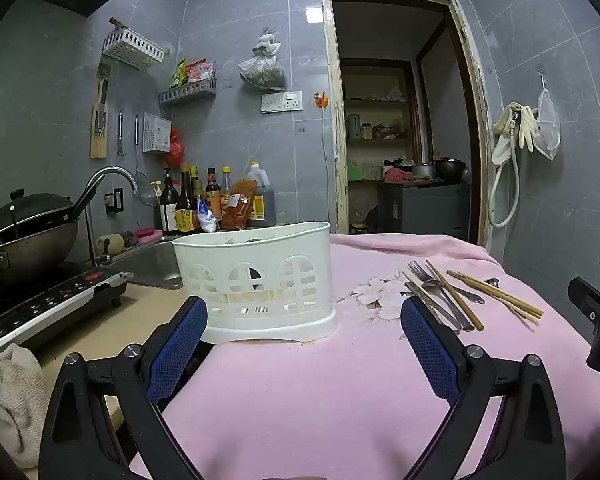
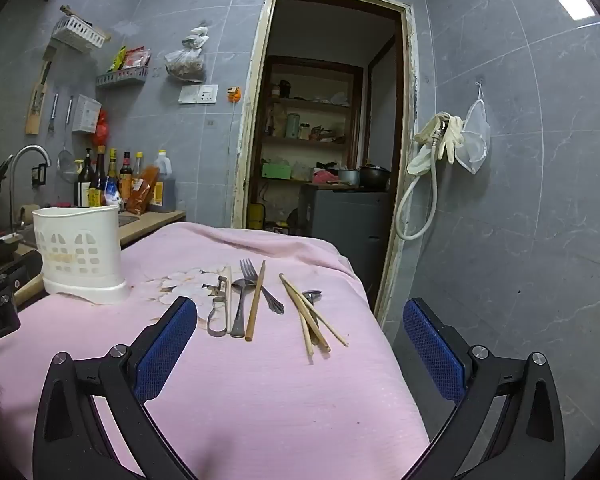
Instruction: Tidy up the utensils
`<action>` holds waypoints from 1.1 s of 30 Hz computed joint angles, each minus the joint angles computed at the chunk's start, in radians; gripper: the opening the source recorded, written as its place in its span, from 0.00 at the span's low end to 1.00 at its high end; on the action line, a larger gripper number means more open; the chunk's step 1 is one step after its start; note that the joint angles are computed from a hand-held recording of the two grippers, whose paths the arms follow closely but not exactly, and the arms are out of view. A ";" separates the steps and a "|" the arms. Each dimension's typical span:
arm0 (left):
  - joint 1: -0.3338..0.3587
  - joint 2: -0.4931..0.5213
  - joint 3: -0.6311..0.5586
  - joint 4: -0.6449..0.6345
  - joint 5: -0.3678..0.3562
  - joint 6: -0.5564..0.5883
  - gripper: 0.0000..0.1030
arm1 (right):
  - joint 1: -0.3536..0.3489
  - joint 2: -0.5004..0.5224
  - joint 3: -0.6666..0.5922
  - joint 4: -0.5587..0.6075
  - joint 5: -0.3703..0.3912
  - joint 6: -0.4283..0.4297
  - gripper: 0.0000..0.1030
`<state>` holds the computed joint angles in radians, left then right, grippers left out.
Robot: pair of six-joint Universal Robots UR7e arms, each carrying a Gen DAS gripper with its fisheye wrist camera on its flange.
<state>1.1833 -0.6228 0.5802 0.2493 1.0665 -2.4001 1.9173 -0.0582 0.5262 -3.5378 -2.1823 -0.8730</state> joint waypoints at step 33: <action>0.002 0.001 -0.005 0.007 0.006 -0.010 0.92 | 0.000 0.018 -0.033 0.018 0.000 -0.001 1.00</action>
<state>1.1851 -0.6217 0.5750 0.2558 1.0725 -2.4103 1.9174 -0.0403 0.4934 -3.5198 -2.1822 -0.8735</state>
